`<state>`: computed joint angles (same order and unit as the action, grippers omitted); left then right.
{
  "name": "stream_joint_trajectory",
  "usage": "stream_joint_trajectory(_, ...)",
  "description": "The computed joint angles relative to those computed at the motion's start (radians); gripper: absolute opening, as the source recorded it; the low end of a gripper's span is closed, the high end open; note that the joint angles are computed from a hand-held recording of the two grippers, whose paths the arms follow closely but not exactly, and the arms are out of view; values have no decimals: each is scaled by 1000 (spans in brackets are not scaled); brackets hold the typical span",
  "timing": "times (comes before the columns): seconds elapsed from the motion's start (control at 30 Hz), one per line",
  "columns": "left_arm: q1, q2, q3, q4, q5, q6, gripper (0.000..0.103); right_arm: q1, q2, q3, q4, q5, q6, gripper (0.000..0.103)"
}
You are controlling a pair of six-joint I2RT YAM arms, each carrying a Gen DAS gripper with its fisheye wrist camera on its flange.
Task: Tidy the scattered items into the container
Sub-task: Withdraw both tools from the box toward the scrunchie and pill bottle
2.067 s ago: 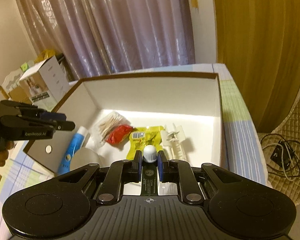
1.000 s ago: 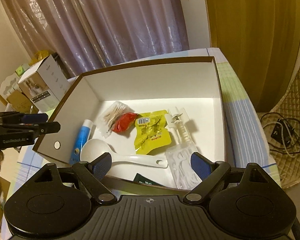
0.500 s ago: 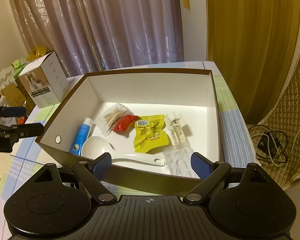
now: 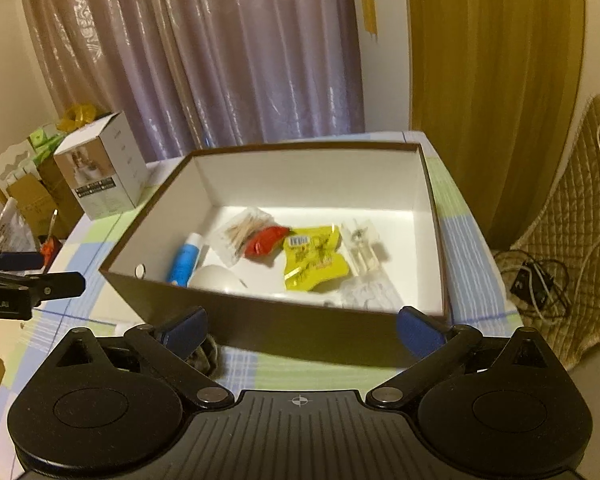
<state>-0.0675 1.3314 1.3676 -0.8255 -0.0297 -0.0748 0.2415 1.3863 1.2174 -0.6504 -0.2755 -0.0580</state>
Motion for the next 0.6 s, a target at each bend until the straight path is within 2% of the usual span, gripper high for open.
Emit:
stream_joint_trajectory(0.17,10,-73,-88,-35,2,-43,98,4,-62,-110,5,-18,34,103)
stream_joint_trajectory(0.37,-4,-168,-227,-104,-42,-69,99,28,-71,-202,-54,8,56,103)
stream_joint_trajectory(0.47,-17,-195,-273,-149,-64,-104,100,15,-73,-231,-94,-71,49,103)
stream_joint_trajectory(0.6,-4,-220,-315,-209,-20,-137,99,19,-113,-304,-63,-162,122,103)
